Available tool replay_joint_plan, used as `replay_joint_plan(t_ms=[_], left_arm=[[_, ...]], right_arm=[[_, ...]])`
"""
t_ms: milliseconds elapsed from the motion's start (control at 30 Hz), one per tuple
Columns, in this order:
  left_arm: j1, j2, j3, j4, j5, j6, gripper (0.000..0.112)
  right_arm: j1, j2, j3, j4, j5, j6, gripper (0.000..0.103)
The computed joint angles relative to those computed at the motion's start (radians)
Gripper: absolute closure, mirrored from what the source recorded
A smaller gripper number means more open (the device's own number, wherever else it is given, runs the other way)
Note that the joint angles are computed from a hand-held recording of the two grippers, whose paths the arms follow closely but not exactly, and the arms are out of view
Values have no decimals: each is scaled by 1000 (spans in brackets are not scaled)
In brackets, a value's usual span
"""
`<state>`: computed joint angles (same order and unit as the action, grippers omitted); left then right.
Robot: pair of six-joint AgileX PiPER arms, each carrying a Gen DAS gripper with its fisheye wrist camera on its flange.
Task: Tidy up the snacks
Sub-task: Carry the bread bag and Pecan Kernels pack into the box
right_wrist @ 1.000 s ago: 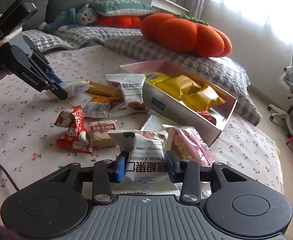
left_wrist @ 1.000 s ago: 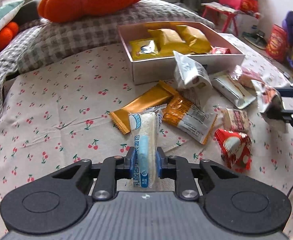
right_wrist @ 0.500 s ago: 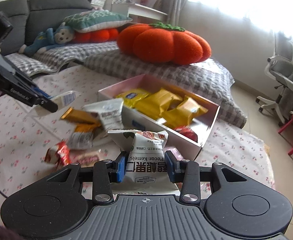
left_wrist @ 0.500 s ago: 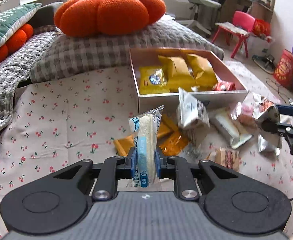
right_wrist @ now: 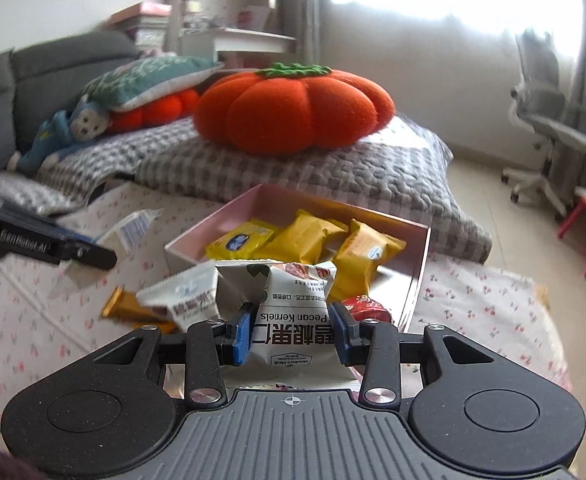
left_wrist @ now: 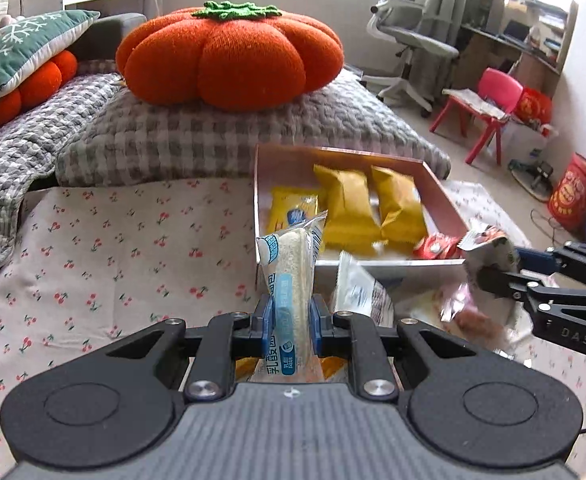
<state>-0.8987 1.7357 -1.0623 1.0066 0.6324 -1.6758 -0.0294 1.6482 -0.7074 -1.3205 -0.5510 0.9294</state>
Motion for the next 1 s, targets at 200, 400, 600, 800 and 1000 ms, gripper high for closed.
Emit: replay_joint_plan(t_ms=[200,400,600,800,1000], left_arm=[[22,56,-97,-2,13,61,96],[90,151,-229,-87,-7,193,96],[171,256,-362,-214,-46,265,95],[186,359,-479,-220,-19,286,98],[182,427,-569,-211,9,335,101]], right_arm=[[-14,88,-128,-87,-12,209,64],[-7,179,-249,-161,-20,382,64],[20,257,-319,-186,-7,432,64],[47,313,-353,-175,33,412,64],[43,339,-369,-175,7,405,64]])
